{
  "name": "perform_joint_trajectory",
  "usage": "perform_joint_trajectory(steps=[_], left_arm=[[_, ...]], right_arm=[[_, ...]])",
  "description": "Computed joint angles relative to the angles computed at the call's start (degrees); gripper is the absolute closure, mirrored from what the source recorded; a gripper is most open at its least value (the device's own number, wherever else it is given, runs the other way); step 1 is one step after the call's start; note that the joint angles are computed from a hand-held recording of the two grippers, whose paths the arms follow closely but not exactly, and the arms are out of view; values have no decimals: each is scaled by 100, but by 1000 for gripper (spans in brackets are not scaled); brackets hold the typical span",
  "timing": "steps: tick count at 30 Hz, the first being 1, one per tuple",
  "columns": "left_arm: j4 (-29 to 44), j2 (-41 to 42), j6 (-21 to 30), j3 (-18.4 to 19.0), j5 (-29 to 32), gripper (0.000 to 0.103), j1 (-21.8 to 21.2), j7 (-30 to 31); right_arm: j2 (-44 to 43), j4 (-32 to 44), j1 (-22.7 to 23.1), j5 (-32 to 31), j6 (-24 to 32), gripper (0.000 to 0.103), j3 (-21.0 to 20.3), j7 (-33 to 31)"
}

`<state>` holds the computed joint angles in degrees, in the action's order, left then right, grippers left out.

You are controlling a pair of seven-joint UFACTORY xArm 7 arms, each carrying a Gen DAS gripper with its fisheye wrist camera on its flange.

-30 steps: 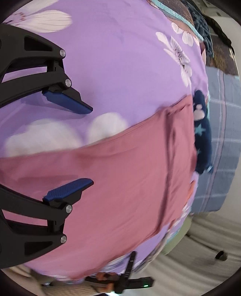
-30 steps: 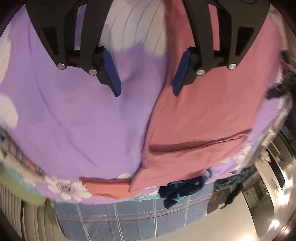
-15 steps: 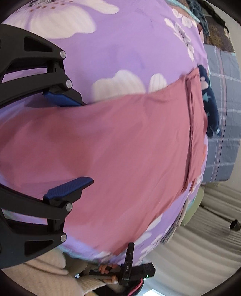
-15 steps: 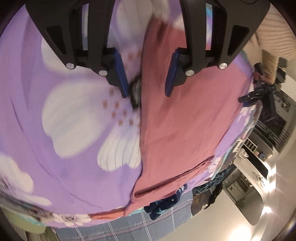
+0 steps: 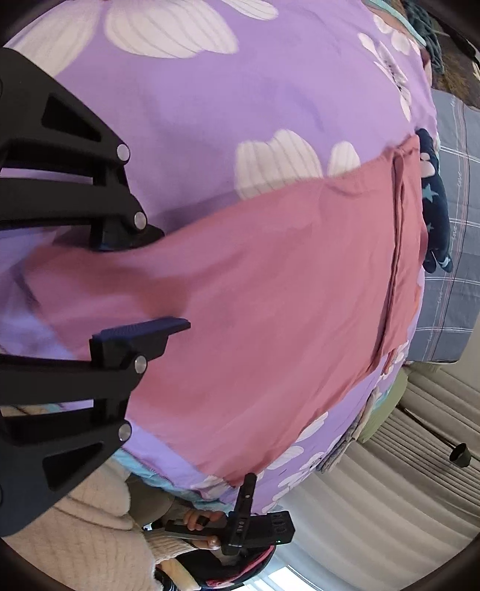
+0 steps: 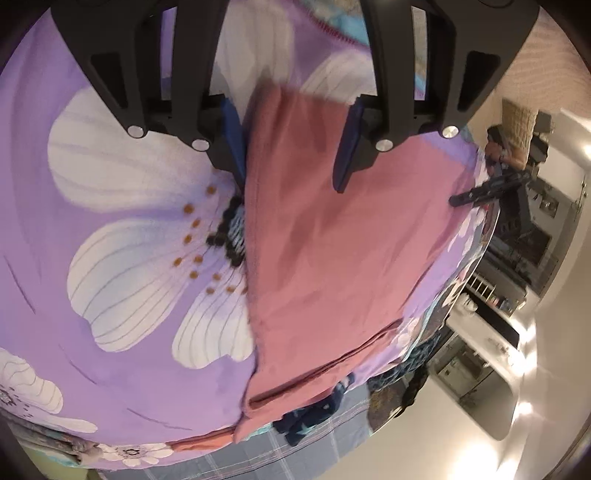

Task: Fold small clothes

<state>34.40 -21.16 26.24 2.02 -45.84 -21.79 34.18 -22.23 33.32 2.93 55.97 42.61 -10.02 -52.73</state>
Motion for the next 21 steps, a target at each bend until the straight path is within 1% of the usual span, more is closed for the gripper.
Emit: perform_joint_trajectory(steps=[1, 3, 4, 5, 6, 7, 8, 11, 13, 14, 16, 18, 21], left_arm=[[-44, -48, 11, 26, -40, 73, -9, 40], [22, 56, -4, 108, -240, 74, -80, 180], [81, 143, -43, 110, -341, 74, -100, 239], [140, 231, -89, 91, -427, 77, -108, 288], [207, 317, -167, 30, -458, 86, -102, 302], [246, 349, -172, 2, -495, 93, -87, 311], [254, 347, -171, -17, -535, 99, -65, 306], [160, 128, -366, -70, -628, 99, -43, 303], [137, -152, -493, 88, -999, 99, -192, 544], [146, -339, -649, 107, -1107, 99, -253, 663], [128, -634, -933, 66, -1022, 100, -312, 680], [122, -954, -1230, -27, -742, 100, -337, 538], [-20, -1557, -1559, -138, -403, 100, -414, 341]], right_arm=[[-9, -26, 9, 4, 19, 56, -2, -31], [190, 79, 65, 210, 71, 56, -49, -117], [375, 202, 104, 423, 120, 59, -63, -144], [471, 267, 97, 535, 125, 62, -18, -165], [581, 349, 73, 568, 77, 76, 61, -113], [652, 394, 28, 547, 35, 97, 131, 3], [742, 463, -26, 560, 118, 98, 142, 185], [578, 406, -191, 1151, 536, 99, -25, -3], [373, 366, -311, 1563, 963, 100, -189, -237], [201, 364, -361, 1749, 1128, 100, -239, -364], [-116, 359, -419, 1935, 1154, 101, -205, -551], [-527, 323, -410, 2093, 1126, 101, -190, -765], [-1178, 201, -354, 2311, 1353, 101, -395, -1025]])
